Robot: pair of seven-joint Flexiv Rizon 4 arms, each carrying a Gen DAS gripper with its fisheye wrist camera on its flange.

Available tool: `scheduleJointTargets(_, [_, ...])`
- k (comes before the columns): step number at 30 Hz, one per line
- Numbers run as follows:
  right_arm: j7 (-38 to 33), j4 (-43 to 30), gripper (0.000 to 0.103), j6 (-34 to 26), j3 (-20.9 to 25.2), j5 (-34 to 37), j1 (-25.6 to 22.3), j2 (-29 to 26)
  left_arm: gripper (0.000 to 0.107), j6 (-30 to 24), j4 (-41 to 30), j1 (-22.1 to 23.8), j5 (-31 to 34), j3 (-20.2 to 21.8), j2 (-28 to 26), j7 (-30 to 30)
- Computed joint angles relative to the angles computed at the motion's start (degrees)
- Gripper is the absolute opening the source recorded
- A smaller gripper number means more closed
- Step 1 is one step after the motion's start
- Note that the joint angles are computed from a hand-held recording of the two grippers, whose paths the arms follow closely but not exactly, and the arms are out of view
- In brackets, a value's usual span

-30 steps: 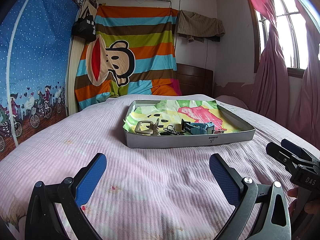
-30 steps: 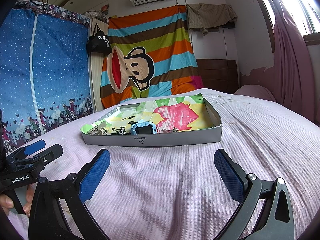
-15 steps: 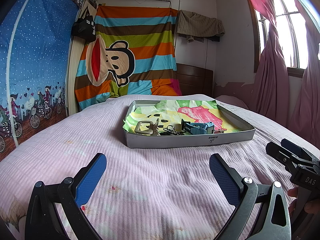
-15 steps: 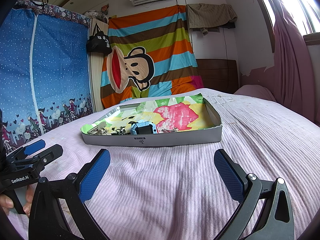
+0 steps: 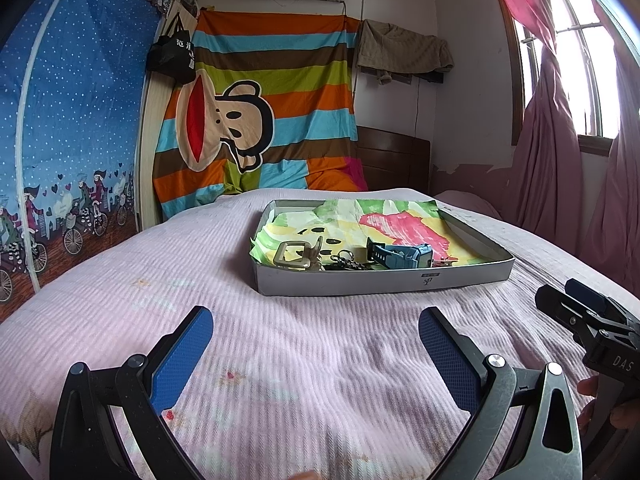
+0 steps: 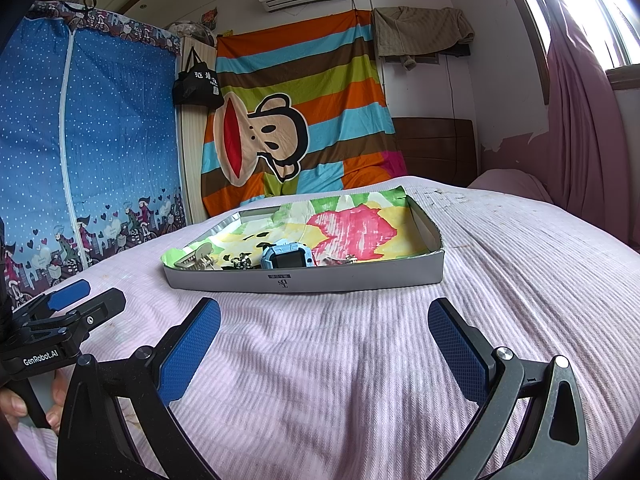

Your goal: Organize jewelry

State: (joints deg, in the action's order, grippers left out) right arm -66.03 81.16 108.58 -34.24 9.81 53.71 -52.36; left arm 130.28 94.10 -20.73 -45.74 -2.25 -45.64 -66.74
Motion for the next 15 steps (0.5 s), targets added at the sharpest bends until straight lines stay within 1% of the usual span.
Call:
scheduleJointTargets(9, [0.0, 0.0, 0.102, 0.0, -0.1, 0.1, 0.0, 0.0, 0.103, 0.4, 0.4, 0.0, 0.2, 0.1, -0.1, 0.5])
scheduleJointTargets(15, [0.0, 0.0, 0.102, 0.0, 0.0, 0.1, 0.0, -0.1, 0.103, 0.4, 0.2, -0.5, -1.2, 0.1, 0.0, 1.2])
